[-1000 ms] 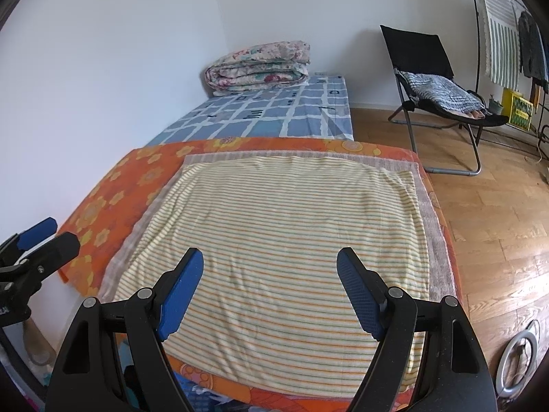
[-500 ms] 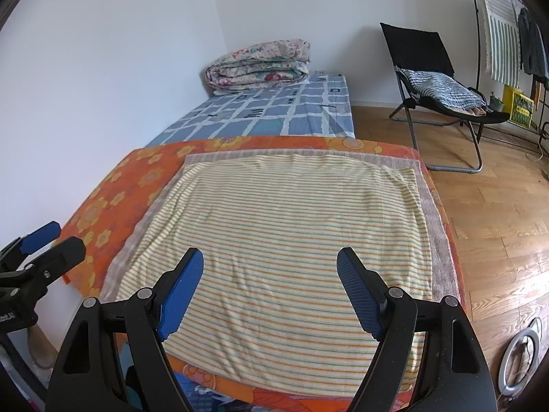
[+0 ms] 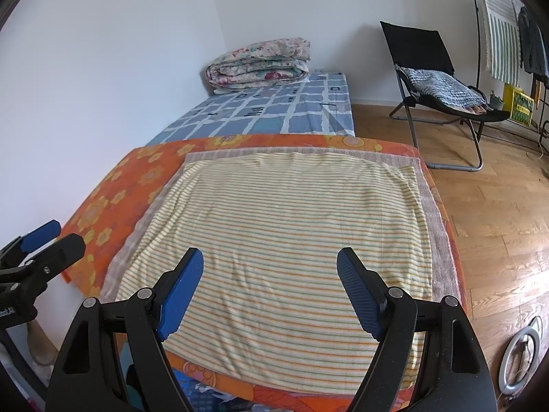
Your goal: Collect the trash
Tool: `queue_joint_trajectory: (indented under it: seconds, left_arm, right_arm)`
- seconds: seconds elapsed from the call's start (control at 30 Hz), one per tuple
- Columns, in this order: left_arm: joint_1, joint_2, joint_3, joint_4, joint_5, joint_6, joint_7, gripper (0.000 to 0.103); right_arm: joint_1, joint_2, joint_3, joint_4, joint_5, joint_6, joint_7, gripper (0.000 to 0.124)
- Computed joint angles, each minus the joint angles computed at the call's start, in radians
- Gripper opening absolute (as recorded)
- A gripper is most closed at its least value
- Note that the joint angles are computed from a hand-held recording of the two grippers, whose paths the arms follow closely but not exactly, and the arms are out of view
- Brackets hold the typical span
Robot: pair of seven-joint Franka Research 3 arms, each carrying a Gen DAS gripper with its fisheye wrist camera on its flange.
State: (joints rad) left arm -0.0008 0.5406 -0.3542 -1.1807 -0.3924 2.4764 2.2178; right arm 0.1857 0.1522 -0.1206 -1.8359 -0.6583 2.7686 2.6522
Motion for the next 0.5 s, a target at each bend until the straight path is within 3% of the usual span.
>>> queue_joint_trajectory:
  seconds: [0.5]
  left_arm:
    - [0.007,0.004,0.003,-0.006,0.004,-0.002,-0.009,0.102]
  right_arm:
    - [0.0,0.001,0.004,0.0,0.013,-0.007,-0.016,0.08]
